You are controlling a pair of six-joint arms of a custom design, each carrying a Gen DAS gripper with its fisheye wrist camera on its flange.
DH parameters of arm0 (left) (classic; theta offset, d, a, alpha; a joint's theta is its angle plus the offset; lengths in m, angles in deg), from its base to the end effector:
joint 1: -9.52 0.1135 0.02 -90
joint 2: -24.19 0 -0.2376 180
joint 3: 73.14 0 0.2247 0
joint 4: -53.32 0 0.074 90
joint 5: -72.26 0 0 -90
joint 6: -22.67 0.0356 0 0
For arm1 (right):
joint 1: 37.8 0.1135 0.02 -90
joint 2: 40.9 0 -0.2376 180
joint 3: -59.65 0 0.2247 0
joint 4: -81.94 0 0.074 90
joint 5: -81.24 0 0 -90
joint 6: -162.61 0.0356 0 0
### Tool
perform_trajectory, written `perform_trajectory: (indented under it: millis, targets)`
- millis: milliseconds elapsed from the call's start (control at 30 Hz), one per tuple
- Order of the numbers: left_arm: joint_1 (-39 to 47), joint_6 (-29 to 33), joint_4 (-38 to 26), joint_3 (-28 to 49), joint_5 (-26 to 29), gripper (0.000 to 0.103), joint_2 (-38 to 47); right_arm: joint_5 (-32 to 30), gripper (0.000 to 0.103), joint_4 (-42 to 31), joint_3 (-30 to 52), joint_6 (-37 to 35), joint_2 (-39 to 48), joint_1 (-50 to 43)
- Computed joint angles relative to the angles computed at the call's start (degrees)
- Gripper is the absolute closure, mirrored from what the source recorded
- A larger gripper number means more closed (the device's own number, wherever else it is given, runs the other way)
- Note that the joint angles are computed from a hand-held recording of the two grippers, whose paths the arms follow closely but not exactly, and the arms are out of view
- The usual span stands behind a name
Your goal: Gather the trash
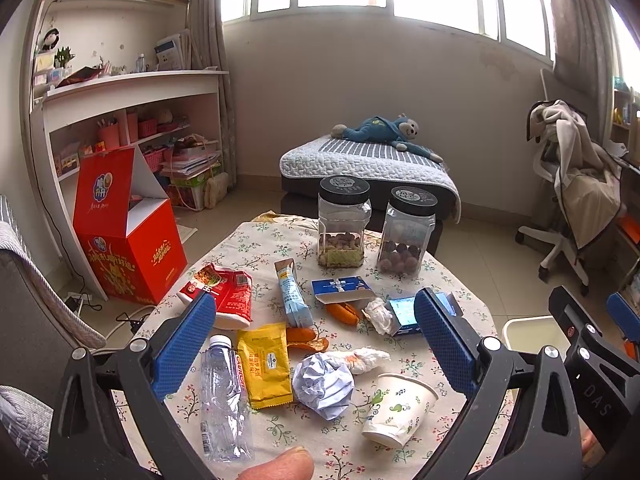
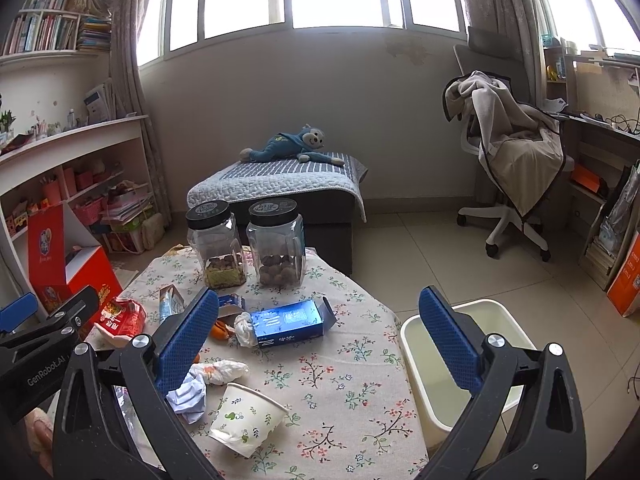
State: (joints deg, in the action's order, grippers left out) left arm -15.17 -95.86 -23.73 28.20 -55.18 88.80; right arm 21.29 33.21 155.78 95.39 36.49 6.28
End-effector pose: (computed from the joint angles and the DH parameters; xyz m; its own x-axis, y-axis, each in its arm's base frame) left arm 0.1691 -0.0539 0.3964 -0.4738 -0.1996 -0.8577 -0.3594 0.9330 -0.0186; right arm 0.2076 0.1762 0.3652 -0.4436 0.0370 -0.8955 -0.1289 0.9861 0.1046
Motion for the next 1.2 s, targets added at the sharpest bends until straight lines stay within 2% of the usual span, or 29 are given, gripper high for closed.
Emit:
perform_trajectory:
  millis: [267, 433, 733, 767, 867, 967, 1033, 1067, 1133, 1200]
  targets:
    - [-0.1, 0.2, 1.1, -2.1, -0.3, 0.007, -1.2, -1.5, 0.007, -4.1, 2.4, 0.9, 1.4, -0.6]
    - [-0.2, 0.4, 1.7, -2.5, -0.6, 0.007, -1.4, -0.8, 0.007, -1.7, 0.6, 0.5, 0.5, -0.4]
    - [0.0, 0.8, 2.2, -2.9, -0.6, 0.007, -1.6, -0.3, 0.007, -1.8, 0.6, -0.1, 0.7, -0.2]
    - [0.4, 1.1, 4.2, -5.3, -0.4, 0.007, -2.2, -0.4, 0.007, -2.0, 0.6, 0.0, 0.7, -0.2]
    - [1.1, 0.7, 4.4, -6.7, 0.1, 0.007, -3.0, -1.5, 0.007, -2.4, 0.2, 0.9, 0.7, -0.5]
    - [4.5, 0.1, 3.0, -6.2, 2.7, 0.007, -2.6, -3.4, 0.007, -5.8, 2.8, 1.4, 2.8, -1.2]
    - [8.4, 0.8, 1.9, -4.5, 5.6, 0.007, -1.3, -5.3, 0.007, -11.3, 8.2, 0.9, 6.0, -2.0]
    - [11.2, 1.9, 1.4, -3.6, 7.9, 0.007, -0.9, -6.6, 0.007, -14.1, 11.4, 0.4, 7.8, -2.5]
    - [18.7, 2.4, -4.3, 3.5, 17.8, 0.007, 3.9, -7.9, 0.007, -19.2, 18.0, -1.8, 11.3, -2.9]
    - [24.3, 7.7, -6.7, 8.6, 20.0, 0.007, 7.5, -8.1, 0.007, -20.4, 22.0, -4.8, 13.3, -2.9]
